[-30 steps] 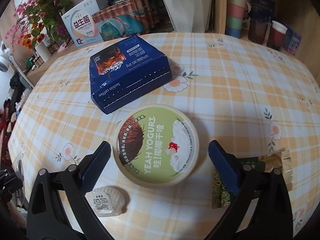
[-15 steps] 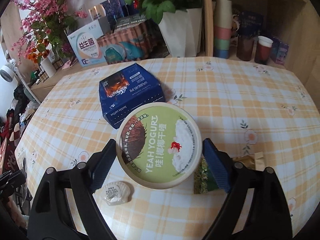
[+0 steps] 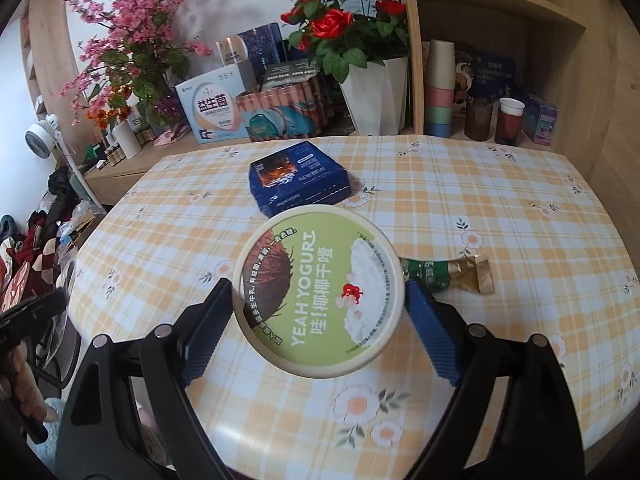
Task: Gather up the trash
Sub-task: 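Carry both items to the bin and open the right tool to drop the lid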
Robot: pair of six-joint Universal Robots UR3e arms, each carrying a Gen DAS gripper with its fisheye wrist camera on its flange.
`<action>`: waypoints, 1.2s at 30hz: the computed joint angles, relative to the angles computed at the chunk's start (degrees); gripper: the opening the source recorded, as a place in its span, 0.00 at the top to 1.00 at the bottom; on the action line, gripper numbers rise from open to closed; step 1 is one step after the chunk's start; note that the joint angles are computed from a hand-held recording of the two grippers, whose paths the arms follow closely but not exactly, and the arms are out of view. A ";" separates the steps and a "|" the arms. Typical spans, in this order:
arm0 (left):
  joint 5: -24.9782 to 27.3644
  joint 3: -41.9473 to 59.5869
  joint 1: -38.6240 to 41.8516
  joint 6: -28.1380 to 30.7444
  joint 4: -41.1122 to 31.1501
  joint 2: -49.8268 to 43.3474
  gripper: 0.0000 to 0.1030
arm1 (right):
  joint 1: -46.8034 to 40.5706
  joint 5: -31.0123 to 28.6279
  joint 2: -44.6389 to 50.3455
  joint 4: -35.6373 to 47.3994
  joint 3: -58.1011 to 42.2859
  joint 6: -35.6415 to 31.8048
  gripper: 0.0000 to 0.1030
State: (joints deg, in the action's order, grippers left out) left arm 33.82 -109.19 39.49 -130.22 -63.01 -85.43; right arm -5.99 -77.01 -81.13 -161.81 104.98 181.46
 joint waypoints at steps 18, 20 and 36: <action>-2.58 -2.10 17.22 34.68 -49.21 22.55 0.90 | 6.91 -1.73 -27.12 -1.07 28.00 2.88 0.17; -2.02 -1.09 20.11 40.05 -56.78 24.57 0.90 | 7.87 -2.23 -29.44 -0.58 29.94 3.42 0.17; 10.33 4.47 43.94 72.50 -97.21 33.07 0.90 | 16.14 -5.59 -35.25 -0.40 35.80 8.57 0.17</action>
State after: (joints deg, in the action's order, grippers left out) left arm 44.15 -104.72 83.43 -57.72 -160.22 -52.36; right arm 10.15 -82.60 -116.37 -162.21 140.77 190.03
